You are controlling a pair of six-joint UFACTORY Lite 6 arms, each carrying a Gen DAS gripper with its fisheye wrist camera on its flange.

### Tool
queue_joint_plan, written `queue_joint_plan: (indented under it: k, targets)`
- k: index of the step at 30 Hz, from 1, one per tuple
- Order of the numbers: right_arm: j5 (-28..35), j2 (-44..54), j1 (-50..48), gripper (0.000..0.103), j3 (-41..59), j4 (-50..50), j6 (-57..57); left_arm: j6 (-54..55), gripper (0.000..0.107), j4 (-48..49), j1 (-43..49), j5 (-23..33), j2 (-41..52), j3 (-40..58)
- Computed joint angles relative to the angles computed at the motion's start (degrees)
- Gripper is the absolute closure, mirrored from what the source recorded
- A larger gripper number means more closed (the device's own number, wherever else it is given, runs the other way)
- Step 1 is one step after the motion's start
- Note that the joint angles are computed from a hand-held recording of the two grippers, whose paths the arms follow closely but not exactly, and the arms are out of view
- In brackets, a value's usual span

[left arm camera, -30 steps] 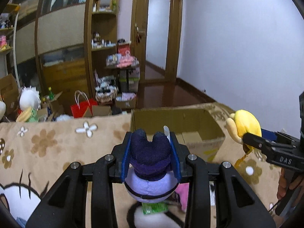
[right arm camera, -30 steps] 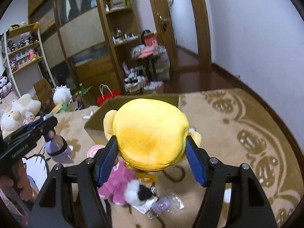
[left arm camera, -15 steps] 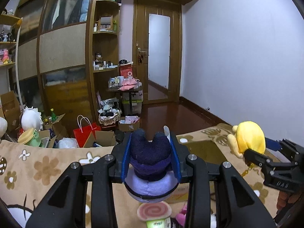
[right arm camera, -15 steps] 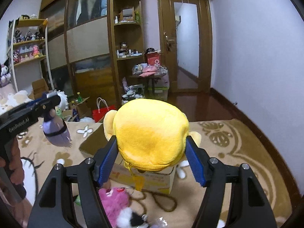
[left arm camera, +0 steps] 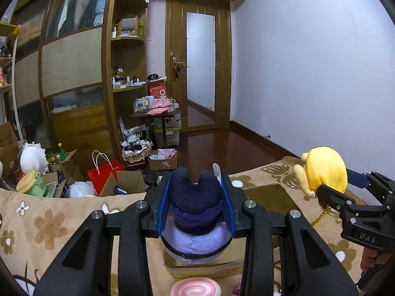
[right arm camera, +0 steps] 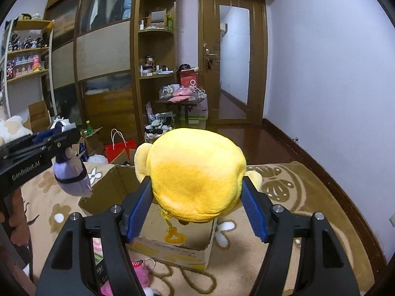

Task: Organize soft objects
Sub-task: 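Carry the doll into the box and open the left tool while the right tool carries the yellow plush, then lower the yellow plush into the box and open the right tool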

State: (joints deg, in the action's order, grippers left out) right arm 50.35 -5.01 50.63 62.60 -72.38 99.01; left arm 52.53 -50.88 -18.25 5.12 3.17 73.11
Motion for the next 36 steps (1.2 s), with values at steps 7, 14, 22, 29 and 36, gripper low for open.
queue_joint_plan:
  k: [7,14,22,29,36]
  targets:
    - [-6.96,-1.08,-4.55,0.028,-2.62,-2.53,3.44,13.08,0.071,-12.92,0.15,1.04,4.97,2.81]
    - [-12.52,0.81,-7.55,0.027,-3.69,-3.35,5.55,13.23,0.07,-12.82,0.19,1.77,9.32,3.93]
    - [-18.24,5.19,-9.97,0.026,-2.82,-1.53,5.12,-6.44,0.069,7.68,0.41,5.31,15.52,7.94]
    - [-20.03,6.74,-9.89,0.025,-2.19,-0.08,3.04,-16.55,0.056,18.2,0.34,5.24,16.25,8.31]
    - [-22.24,7.79,-10.58,0.022,-1.65,3.19,-0.04,-17.11,0.039,17.52,1.68,4.65,13.36,5.32]
